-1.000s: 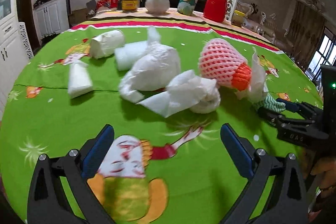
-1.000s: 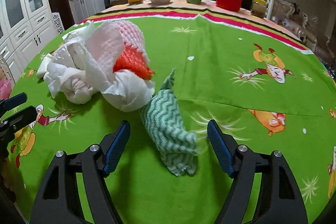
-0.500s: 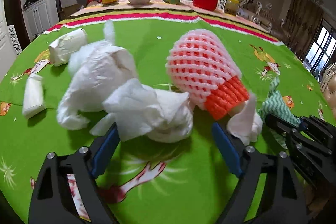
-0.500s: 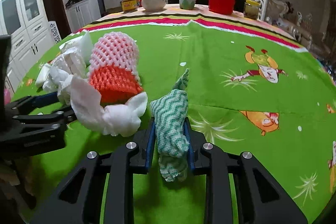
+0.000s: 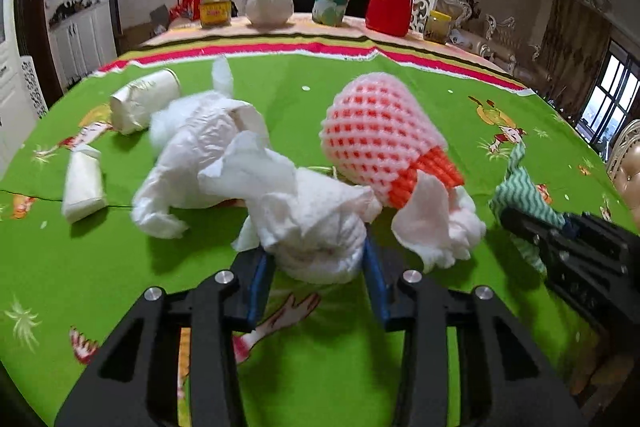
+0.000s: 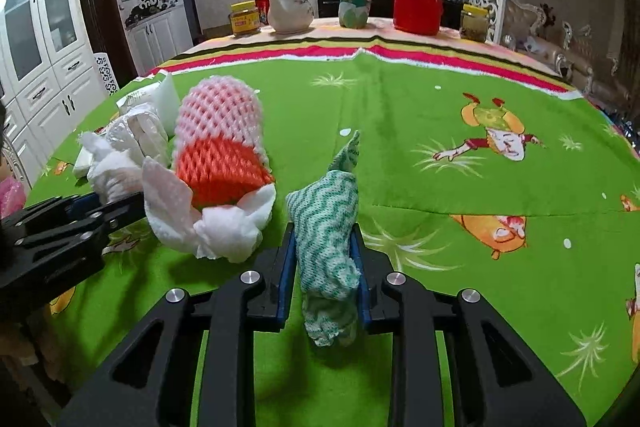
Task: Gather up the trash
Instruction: 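Grasp the green striped cloth with the right gripper while the left grasps the white tissue, then carry the tissue and striped cloth to the pink bin and release both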
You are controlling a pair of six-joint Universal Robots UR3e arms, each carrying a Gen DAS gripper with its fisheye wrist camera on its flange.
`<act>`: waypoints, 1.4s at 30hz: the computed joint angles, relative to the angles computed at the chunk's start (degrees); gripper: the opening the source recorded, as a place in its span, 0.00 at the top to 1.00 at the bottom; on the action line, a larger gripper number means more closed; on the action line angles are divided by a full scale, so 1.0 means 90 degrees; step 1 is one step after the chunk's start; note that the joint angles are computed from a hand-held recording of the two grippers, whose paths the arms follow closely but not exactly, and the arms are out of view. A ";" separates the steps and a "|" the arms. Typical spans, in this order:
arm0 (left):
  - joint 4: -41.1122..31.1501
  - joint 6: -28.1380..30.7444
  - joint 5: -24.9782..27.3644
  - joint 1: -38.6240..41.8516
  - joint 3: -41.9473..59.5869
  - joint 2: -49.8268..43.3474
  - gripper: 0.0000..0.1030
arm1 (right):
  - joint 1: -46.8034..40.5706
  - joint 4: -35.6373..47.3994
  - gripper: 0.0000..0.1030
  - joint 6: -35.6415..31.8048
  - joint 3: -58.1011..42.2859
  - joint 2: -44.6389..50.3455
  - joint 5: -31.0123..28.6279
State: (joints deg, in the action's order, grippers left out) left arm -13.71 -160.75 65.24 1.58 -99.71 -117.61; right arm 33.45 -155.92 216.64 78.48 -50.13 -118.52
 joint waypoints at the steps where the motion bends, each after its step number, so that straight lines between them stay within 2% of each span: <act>1: 0.0147 0.0016 0.0002 0.0030 -0.0131 0.0073 0.62 | 0.0016 -0.0010 0.75 -0.0024 -0.0007 0.0005 -0.0025; 8: 0.1111 0.0077 -0.0002 0.0296 -0.0989 0.0537 0.62 | 0.0120 -0.0116 0.75 -0.0076 0.0003 0.0010 -0.0238; 19: 0.1520 0.0037 -0.0099 0.0450 -0.1369 0.0812 0.62 | 0.0262 -0.0358 0.75 -0.0163 0.0023 0.0034 -0.0540; 29: 0.1947 -0.0021 -0.0108 0.0730 -0.1792 0.1122 0.61 | 0.0697 -0.1039 0.75 -0.0785 -0.0386 0.0249 -0.0737; 35: 0.2278 0.0063 -0.0197 0.1227 -0.2499 0.1664 0.61 | 0.0917 -0.1147 0.75 -0.1046 -0.0831 0.0484 -0.0626; 42: 0.2308 0.0247 -0.0697 0.2158 -0.3188 0.2361 0.61 | 0.1256 -0.0859 0.75 -0.1361 -0.1830 0.1089 -0.0583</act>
State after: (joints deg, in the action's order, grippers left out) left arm 7.06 -158.52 58.97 21.00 -128.41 -96.36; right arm 44.75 -163.65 204.39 62.01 -40.34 -123.77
